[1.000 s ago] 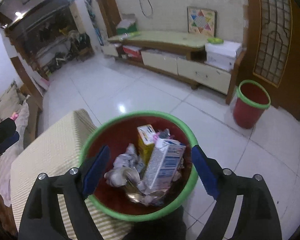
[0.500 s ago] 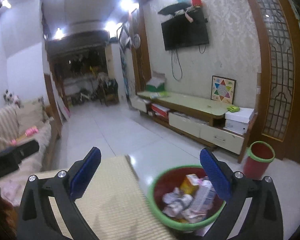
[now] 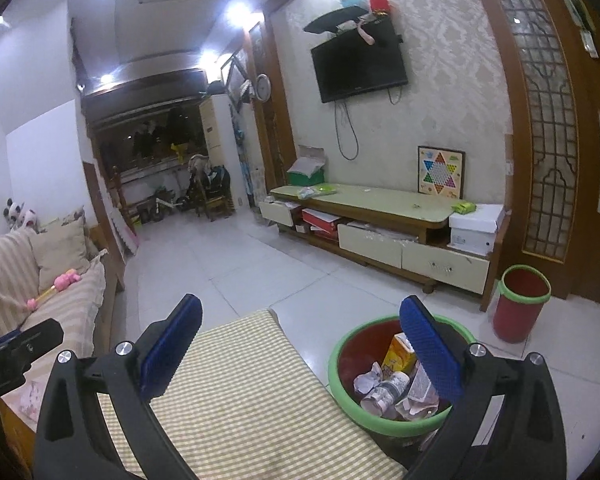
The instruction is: Collect trash
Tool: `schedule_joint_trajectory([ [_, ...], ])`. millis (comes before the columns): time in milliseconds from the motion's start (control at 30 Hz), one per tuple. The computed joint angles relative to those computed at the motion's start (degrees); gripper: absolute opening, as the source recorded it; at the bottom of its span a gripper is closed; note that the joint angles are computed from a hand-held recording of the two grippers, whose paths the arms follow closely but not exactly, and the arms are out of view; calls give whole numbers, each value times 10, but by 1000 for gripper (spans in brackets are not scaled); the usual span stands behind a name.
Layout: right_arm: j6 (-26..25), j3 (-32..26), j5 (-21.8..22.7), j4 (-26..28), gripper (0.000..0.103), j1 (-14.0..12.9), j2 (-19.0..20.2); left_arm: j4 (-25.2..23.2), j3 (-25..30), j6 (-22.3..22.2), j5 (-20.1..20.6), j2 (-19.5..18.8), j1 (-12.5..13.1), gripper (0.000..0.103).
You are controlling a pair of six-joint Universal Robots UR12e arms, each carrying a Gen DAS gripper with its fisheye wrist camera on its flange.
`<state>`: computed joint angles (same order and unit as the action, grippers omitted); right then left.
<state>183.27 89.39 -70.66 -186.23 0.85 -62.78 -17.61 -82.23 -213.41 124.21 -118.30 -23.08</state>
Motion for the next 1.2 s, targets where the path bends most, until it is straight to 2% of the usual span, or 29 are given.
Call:
schedule_joint_trajectory([
  [800,-20,-2,13,17,96,0,9,-5,-16,-22,-3,10,3,98],
  [1200,-47,-5,20,48,96,4,14,-20,-17,-37,-12,10,8,98],
])
